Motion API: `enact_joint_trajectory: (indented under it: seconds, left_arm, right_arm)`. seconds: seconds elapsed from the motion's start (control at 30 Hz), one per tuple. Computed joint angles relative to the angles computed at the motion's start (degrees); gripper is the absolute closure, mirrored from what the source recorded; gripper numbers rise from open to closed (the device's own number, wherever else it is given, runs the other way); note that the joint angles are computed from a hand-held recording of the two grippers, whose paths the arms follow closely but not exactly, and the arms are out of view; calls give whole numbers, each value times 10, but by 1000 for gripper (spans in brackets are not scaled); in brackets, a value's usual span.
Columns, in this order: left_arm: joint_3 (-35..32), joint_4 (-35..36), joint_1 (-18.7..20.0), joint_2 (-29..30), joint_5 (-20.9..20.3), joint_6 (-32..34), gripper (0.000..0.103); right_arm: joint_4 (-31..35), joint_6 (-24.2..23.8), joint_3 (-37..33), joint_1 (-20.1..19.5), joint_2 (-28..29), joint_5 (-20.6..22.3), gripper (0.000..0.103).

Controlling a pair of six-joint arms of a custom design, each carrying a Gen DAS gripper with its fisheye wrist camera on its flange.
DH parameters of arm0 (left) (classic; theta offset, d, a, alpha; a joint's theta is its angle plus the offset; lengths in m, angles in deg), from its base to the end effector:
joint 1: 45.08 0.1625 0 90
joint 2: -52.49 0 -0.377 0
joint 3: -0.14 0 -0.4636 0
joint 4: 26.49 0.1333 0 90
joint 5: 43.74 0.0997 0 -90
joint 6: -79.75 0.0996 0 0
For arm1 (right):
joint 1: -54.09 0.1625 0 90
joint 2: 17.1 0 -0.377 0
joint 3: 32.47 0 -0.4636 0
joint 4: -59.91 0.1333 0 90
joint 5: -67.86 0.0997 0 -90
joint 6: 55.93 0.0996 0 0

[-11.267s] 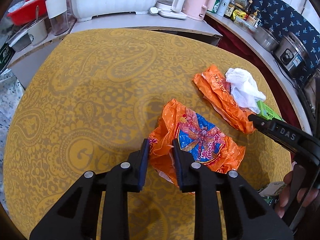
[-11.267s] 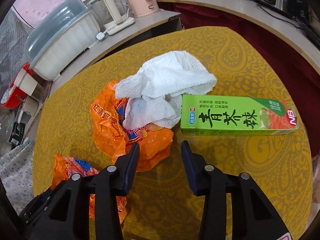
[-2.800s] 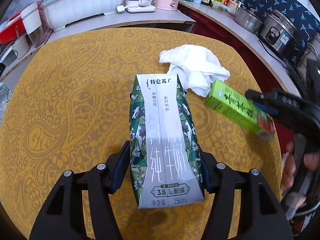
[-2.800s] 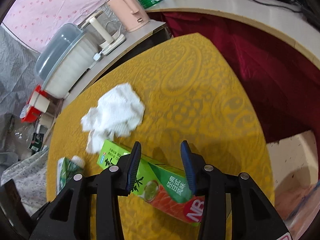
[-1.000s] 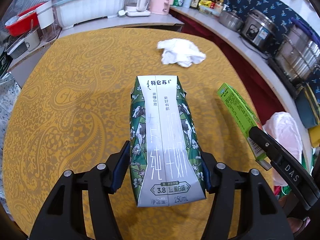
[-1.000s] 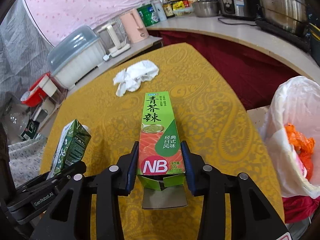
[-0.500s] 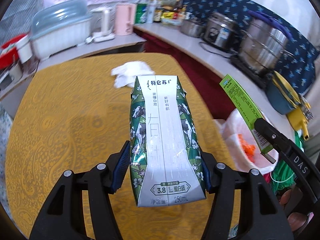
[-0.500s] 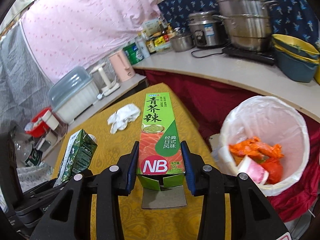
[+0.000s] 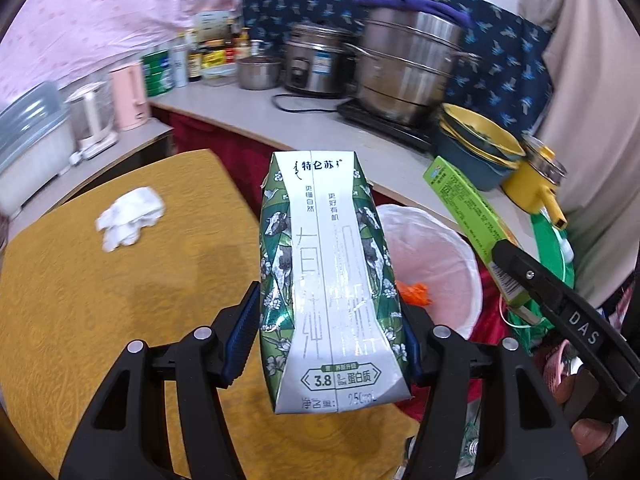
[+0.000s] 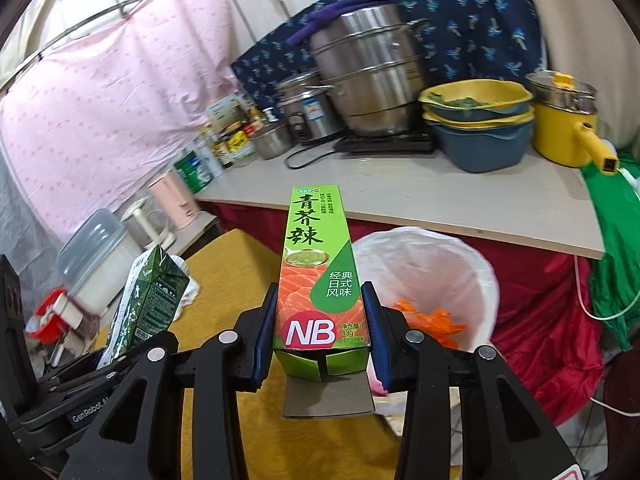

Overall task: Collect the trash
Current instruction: 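Carry the milk carton and green box over the trash bin, then open both tools to drop the carton and box into the bin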

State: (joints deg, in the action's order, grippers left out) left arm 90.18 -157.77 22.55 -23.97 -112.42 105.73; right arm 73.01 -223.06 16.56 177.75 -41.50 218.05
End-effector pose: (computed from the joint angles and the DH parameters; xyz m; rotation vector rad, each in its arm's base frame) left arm -0.0984 -0.6844 0.3844 0.9863 2.5016 -0.6460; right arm 0.4508 -0.5924 0.0159 -0.2085 -2.1740 1.4278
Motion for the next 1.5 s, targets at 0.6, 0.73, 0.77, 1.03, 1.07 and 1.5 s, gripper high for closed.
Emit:
enact_joint_trajectory:
  seconds: [0.6, 0.73, 0.77, 1.03, 1.07, 1.5]
  left_arm:
    - [-83, 99, -13, 156, 7, -11, 46]
    - [-143, 137, -5, 208, 3, -31, 44]
    - [-149, 134, -4, 213, 4, -31, 44]
    - [-139, 47, 0, 201, 10, -25, 25]
    - [-138, 42, 2, 197, 10, -26, 23]
    - [-139, 25, 36, 153, 25, -55, 22]
  right_arm:
    - [93, 145, 60, -91, -35, -40, 64]
    - [134, 153, 13, -115, -10, -61, 64]
    - [146, 154, -8, -120, 2, -60, 62]
    - [61, 83, -11, -116, -7, -37, 56]
    - [52, 76, -8, -112, -9, -35, 55]
    - [71, 47, -85, -64, 47, -37, 47]
